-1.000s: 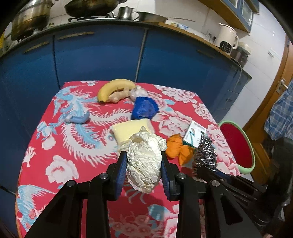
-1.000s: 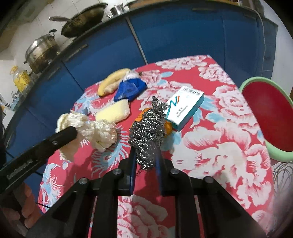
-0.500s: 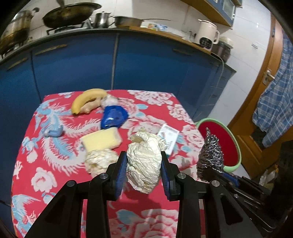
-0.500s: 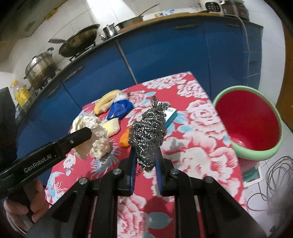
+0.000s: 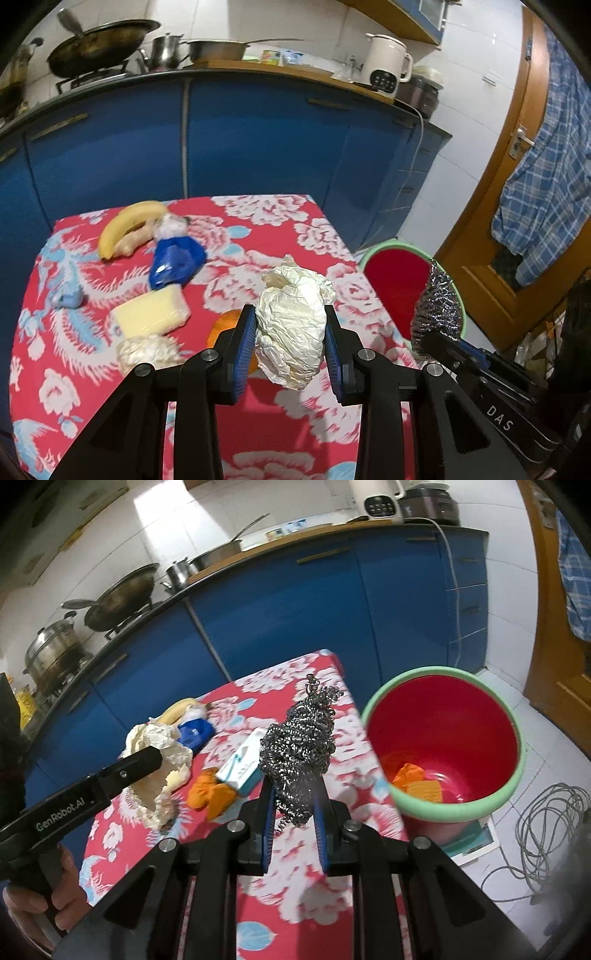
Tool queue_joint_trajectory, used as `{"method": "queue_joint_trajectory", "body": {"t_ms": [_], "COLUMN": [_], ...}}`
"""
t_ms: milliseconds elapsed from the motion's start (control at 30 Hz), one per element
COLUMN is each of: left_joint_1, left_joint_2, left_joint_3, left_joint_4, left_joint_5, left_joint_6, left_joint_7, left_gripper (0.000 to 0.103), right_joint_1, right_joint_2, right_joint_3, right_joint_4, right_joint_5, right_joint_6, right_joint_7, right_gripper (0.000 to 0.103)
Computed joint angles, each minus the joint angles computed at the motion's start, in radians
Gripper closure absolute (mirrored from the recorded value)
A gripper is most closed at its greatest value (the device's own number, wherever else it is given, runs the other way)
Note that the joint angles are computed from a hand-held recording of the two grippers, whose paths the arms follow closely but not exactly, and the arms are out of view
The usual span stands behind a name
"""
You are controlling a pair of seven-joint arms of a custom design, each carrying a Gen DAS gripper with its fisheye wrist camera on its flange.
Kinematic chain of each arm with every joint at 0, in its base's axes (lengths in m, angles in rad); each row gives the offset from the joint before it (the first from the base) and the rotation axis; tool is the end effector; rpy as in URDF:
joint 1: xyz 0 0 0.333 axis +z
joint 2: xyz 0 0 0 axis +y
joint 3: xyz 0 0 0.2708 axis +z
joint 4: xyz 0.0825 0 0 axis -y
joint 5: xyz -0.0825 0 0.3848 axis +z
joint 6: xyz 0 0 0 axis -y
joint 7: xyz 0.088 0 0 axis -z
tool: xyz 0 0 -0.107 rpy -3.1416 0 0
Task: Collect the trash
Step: 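Lift the white bag and steel wool and carry both over the red bucket, then open both tools to drop the white bag and steel wool into the bucket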
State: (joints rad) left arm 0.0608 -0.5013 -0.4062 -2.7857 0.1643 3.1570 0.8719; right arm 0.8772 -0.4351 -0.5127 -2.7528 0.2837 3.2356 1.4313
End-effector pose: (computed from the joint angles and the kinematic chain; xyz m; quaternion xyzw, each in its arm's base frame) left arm 0.4003 -0.1528 0.3994 -0.6897 0.5943 -0.3466 0.2259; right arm 0.4183 0.1369 0.3856 -0.6878 0.5893 -0.1315 0.4030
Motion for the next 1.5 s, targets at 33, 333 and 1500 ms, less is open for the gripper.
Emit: {"method": "queue_joint_trajectory", "body": {"t_ms": [33, 333, 1500], "left_joint_1": [0.015, 0.032, -0.093], "left_joint_2": [0.015, 0.168, 0.643], "left_joint_3": [-0.019, -0.058, 0.029], "left_joint_4": [0.016, 0.154, 0.588], "left_joint_5": [0.006, 0.067, 0.426], "left_joint_6": [0.002, -0.002, -0.122], "left_joint_7": [-0.004, 0.000, -0.142], "left_gripper": [0.068, 0.068, 0.065], "right_joint_1": [-0.003, -0.023, 0.347], "right_joint_2": [0.003, 0.044, 0.281], "right_joint_3": [-0.007, -0.062, -0.494], "right_joint_4": [0.004, 0.038, 0.266], "right_joint_5": [0.000, 0.020, 0.624], "right_joint_6": [-0.002, -0.001, -0.037], "right_joint_7": [-0.003, -0.026, -0.483], "right_gripper": [0.081, 0.081, 0.072]}}
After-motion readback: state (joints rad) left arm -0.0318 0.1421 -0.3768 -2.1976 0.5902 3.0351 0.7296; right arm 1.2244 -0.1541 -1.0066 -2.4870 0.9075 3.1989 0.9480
